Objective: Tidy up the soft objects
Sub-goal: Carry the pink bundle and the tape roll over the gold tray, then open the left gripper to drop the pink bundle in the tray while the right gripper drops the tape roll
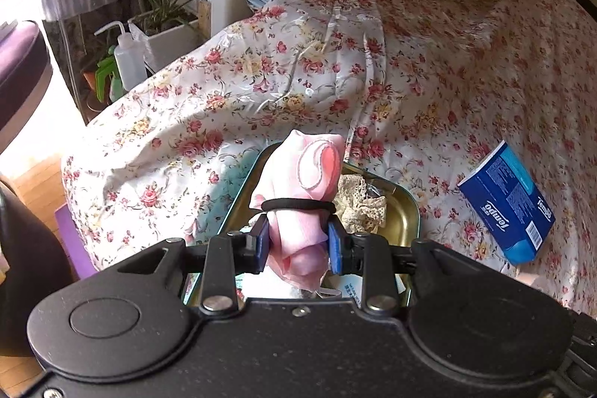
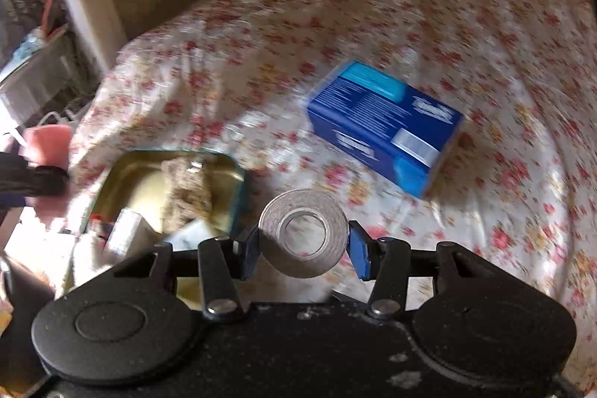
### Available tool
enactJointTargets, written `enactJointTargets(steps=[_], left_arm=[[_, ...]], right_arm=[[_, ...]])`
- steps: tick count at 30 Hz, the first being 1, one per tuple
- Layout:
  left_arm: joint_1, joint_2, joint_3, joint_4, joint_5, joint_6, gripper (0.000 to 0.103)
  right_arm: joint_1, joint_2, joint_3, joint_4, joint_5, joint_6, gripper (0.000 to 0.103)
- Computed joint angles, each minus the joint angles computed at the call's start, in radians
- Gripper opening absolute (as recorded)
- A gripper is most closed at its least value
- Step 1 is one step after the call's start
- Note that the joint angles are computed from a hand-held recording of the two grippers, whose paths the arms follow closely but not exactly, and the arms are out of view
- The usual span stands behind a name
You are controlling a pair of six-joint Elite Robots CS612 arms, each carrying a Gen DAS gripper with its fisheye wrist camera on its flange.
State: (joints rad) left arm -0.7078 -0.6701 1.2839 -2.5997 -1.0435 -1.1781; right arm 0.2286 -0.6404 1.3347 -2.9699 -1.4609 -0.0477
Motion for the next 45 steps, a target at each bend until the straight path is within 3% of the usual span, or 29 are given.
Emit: enactJointTargets(steps=[13,22,23,24,26,34,43,45], left_arm=[[0.021,0.045,-0.087,0.057,0.011,0.046,0.031],[0.039,0.072,-0.129,0.080,-0.015,0.071,0.032],[0.040,0.074,-0.134,0.082,-0.014,0.078,0.035],[0.040,0.076,-0.137,0.084,-0.012,0.083,0.049],[0.037,0.075,-0.136,0.090,0.013,0.075,0.067],[0.024,0.045,-0.096,0.102,0.088,0.061,0.070],[0.000,-0.014,-0.020,0.177,0.190,-0.040,0.078],[-0.003,-0.026,-0.003,0.175,0.199,-0.061,0.081]], right_arm=[[0.029,-0.001,-0.058,0.070,0.098,-0.072,0.048],[0.037,0.019,-0.096,0.102,0.115,-0.110,0.048],[0.038,0.022,-0.102,0.108,0.114,-0.110,0.048],[0.039,0.025,-0.107,0.112,0.114,-0.112,0.048],[0.041,0.032,-0.119,0.121,0.116,-0.112,0.048],[0.052,0.053,-0.159,0.161,0.129,-0.108,0.048],[0.073,0.091,-0.237,0.206,0.114,-0.093,0.048],[0.075,0.096,-0.246,0.205,0.129,-0.100,0.055]])
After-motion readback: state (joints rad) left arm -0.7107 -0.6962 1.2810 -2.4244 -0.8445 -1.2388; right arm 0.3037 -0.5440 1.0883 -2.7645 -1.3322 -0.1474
